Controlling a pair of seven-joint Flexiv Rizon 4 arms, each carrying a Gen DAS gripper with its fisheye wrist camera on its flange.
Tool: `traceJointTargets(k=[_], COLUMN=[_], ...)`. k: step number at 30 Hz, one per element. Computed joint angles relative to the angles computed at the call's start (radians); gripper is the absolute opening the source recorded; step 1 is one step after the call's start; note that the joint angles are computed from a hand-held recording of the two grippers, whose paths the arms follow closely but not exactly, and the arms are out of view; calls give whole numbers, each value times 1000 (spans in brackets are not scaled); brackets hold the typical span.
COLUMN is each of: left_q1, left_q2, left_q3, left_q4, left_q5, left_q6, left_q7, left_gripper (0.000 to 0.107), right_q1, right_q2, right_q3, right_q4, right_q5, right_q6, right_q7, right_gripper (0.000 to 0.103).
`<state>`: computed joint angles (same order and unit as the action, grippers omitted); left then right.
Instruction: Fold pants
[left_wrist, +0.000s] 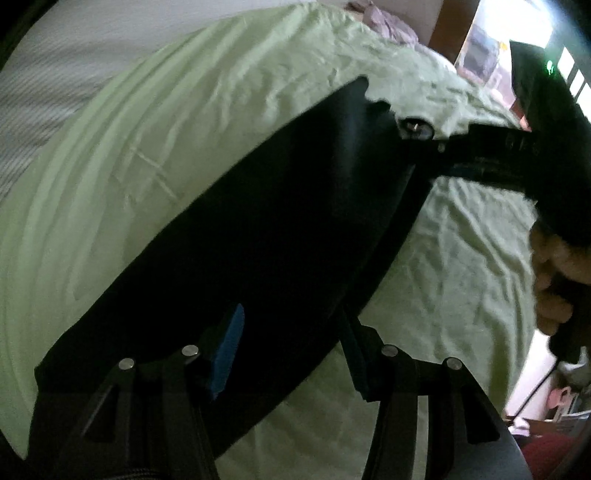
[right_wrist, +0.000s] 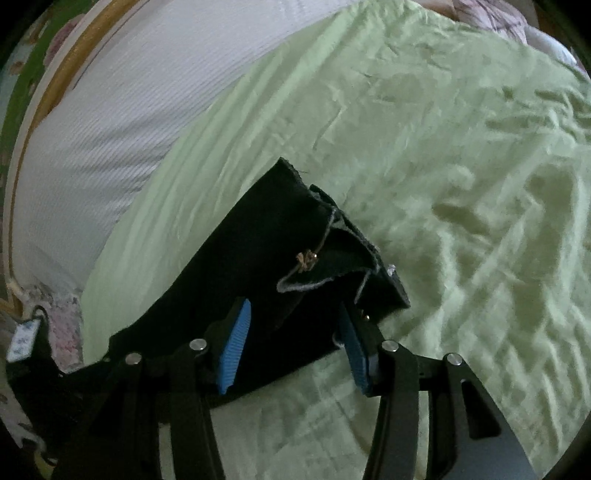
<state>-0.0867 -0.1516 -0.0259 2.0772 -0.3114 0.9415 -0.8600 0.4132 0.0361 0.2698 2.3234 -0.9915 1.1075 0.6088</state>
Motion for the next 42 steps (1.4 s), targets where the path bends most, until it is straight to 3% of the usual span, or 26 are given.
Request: traceJointTargets(k=[1,3,6,7,10,15,20,26,28,29,30,31,37,42], left_q1=[-4,-5,-1,0,2,1,-2,19,27,31,35,38,50,41], left_q2=[-14,-29,-31,-28,-4,38,26,18,18,17,11,5,-123,-272], left_q3=[1,-3,-12,-15,-16,-15,-7,1,2,3,1,-1,-31,-66], left_q4=[-10,-17,-19,-20,-15,3,3,-39,-60,-74,-92,-107,-290,-489], left_q5=[22,25,6,-3,-30,-120,-126,-150,-171,-178,-187,-201,-203,-146], left_q6=[-3,0,2,-3,-13,-56,-86,-194,-218,-232,-243,-248,-315,-436], left_q7=[-17,-24,7,22,57,118,117,91,92,90,88,93,63,23], left_gripper=[39,34,15,9,5,5,5,17,30,36,48,52,54,56], right_q1=[-1,9,5,6,8,16,33,34,36,38,38,31,-15,-84], right_q2=[-2,-2,-1,2,18,69,46,53,70,83,96,105,123,72], right_q3=[-1,7,2,3,9,41,52,46,56,64,72,73,62,-2], right_q4=[1,-6,-2,-3,-6,11,7,22,28,34,43,54,121,122], right_q5=[0,42,12,4,-15,31,120,122,131,138,134,111,-34,-344], right_q6=[-2,-44,-32,-37,-53,-99,-133,-113,-134,-150,-162,-157,-39,104], right_q7=[-1,-32,-5,-1,10,-8,-50,-7,7,17,40,70,245,489], right_gripper=[40,16,8,7,6,6,6,14,27,44,52,55,55,55])
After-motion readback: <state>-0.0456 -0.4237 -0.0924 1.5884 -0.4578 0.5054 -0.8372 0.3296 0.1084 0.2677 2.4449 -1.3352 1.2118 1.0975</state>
